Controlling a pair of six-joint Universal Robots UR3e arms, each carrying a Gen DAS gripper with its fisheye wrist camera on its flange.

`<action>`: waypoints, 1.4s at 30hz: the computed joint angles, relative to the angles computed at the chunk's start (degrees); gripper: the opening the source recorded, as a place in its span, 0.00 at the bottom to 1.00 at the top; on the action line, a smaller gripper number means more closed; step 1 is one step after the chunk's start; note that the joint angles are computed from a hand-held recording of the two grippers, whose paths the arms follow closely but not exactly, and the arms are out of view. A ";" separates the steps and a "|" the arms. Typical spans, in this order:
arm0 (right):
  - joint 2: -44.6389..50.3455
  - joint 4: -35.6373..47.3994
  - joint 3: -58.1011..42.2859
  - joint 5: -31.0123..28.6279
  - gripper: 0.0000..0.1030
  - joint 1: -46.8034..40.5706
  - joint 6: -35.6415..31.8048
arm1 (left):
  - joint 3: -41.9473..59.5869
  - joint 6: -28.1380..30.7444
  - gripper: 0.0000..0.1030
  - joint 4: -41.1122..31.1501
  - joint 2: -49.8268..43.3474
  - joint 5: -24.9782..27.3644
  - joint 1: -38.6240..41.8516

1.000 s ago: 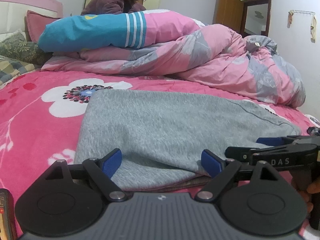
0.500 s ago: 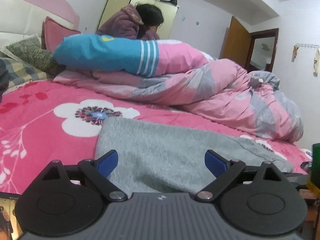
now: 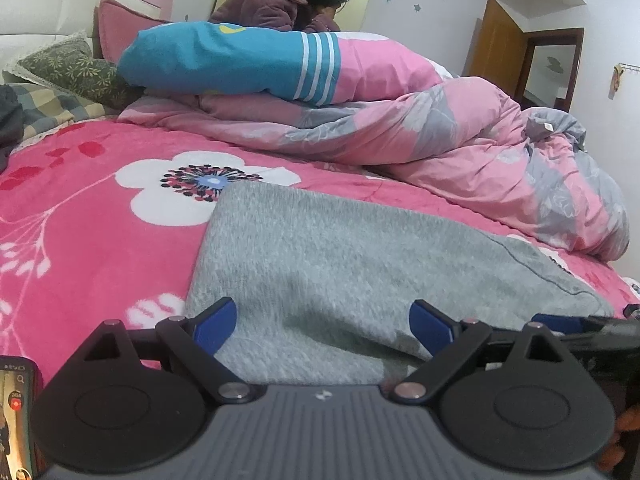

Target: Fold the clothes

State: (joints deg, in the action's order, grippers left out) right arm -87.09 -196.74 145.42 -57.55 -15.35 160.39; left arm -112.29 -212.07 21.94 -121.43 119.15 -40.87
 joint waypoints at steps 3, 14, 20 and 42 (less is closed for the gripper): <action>-4.60 8.75 -3.77 1.57 0.97 0.10 -0.32 | 0.46 -0.35 0.92 -1.00 0.06 0.58 -0.30; 16.14 41.70 -53.58 2.18 0.58 19.53 -1.78 | 1.17 -2.17 0.92 -3.34 0.39 2.98 -2.14; 36.76 66.54 -89.42 -5.81 0.36 29.35 -9.20 | 0.92 -2.47 0.92 -3.03 0.38 2.74 -2.02; 44.41 75.58 -105.99 -9.31 0.24 30.95 -1.54 | -2.93 -3.46 0.92 1.56 1.80 -1.43 -0.13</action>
State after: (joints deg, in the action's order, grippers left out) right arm -42.67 -121.16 39.43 -66.86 15.60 158.85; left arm -115.22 -215.53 23.50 -119.63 117.72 -41.00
